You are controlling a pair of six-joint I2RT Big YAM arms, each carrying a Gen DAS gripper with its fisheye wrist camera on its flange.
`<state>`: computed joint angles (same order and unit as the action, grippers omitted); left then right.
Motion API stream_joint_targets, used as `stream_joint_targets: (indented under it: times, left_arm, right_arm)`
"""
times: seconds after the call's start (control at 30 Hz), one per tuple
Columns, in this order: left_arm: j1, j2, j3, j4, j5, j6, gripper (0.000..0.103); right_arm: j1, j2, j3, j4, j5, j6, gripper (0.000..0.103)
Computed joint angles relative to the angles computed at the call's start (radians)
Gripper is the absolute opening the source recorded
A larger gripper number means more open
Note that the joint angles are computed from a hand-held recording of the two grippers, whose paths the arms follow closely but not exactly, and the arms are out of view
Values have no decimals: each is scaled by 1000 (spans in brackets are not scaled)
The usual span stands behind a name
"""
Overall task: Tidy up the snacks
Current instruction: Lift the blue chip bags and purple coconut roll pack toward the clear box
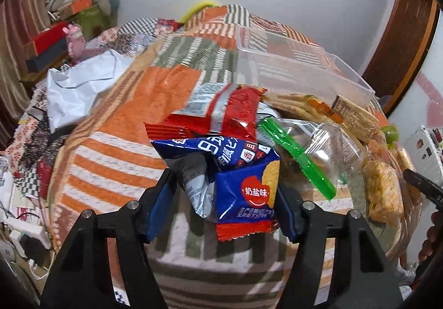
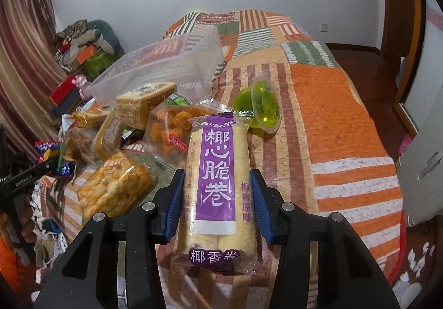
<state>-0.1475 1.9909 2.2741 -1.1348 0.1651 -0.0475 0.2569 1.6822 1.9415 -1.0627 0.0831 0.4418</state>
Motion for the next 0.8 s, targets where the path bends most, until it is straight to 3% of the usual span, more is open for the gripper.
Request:
stream_joint_targets:
  times: [0.23,0.4,0.63,0.8]
  left_arm:
    - [12,-82,-91,63,-20,11,65]
    - [12,-95,-75,98,-18,19,65]
    - [-2,-46,44,107,-6,24,65]
    - [-15,31,191,72,2,29,65]
  right_arm:
    - [5,-22,-1,25,26,-3,43]
    - [5,-17,23,47,36,-15,43]
    - [7,22,102,79,43,-42,43]
    - [5,65,169,105,37,-52,43]
